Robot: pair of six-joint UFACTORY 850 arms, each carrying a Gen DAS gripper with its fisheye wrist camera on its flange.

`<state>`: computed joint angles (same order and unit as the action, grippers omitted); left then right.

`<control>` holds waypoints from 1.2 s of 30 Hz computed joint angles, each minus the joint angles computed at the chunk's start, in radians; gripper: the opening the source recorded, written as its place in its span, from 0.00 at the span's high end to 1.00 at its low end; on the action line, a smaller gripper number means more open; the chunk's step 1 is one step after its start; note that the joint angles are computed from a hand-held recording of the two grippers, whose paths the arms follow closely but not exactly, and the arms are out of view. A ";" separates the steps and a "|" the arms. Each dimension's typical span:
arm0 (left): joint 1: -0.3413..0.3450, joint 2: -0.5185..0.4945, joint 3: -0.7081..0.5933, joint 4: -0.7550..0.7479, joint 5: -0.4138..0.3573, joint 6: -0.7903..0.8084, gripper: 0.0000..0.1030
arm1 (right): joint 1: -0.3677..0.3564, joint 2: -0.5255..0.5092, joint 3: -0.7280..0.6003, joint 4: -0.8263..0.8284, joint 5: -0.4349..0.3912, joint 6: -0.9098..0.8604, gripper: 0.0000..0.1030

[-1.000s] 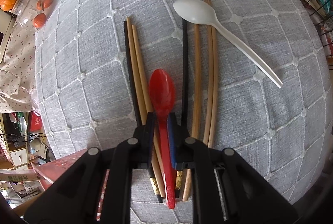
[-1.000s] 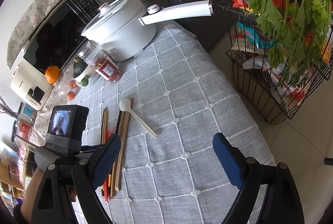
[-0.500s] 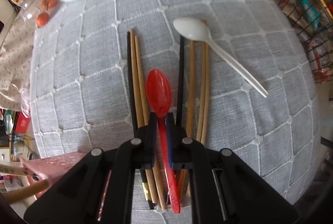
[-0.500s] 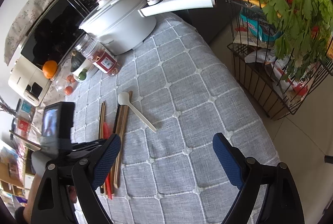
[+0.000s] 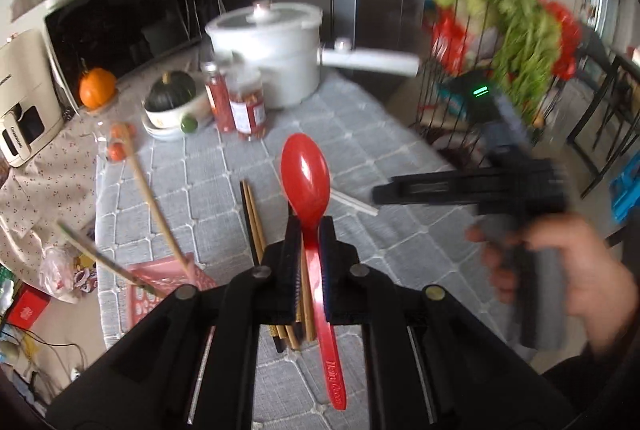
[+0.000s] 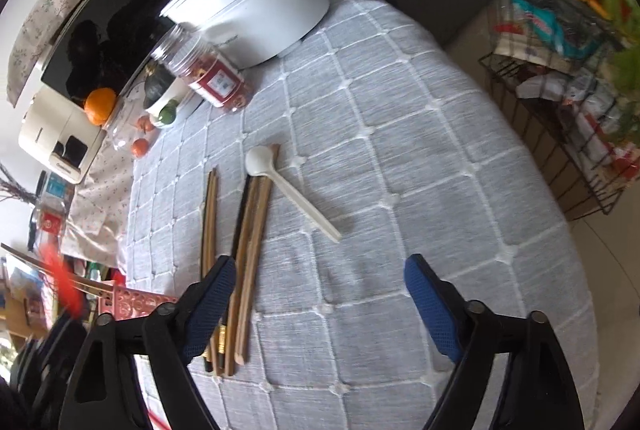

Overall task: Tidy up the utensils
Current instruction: 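Carry the red spoon with the left gripper and drop it into the pink basket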

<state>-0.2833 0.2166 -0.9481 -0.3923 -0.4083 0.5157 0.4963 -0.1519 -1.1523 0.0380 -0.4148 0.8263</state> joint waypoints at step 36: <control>0.318 0.141 0.127 -1.211 0.074 1.101 0.90 | 0.091 -0.408 -0.449 -0.208 -0.118 -0.005 0.94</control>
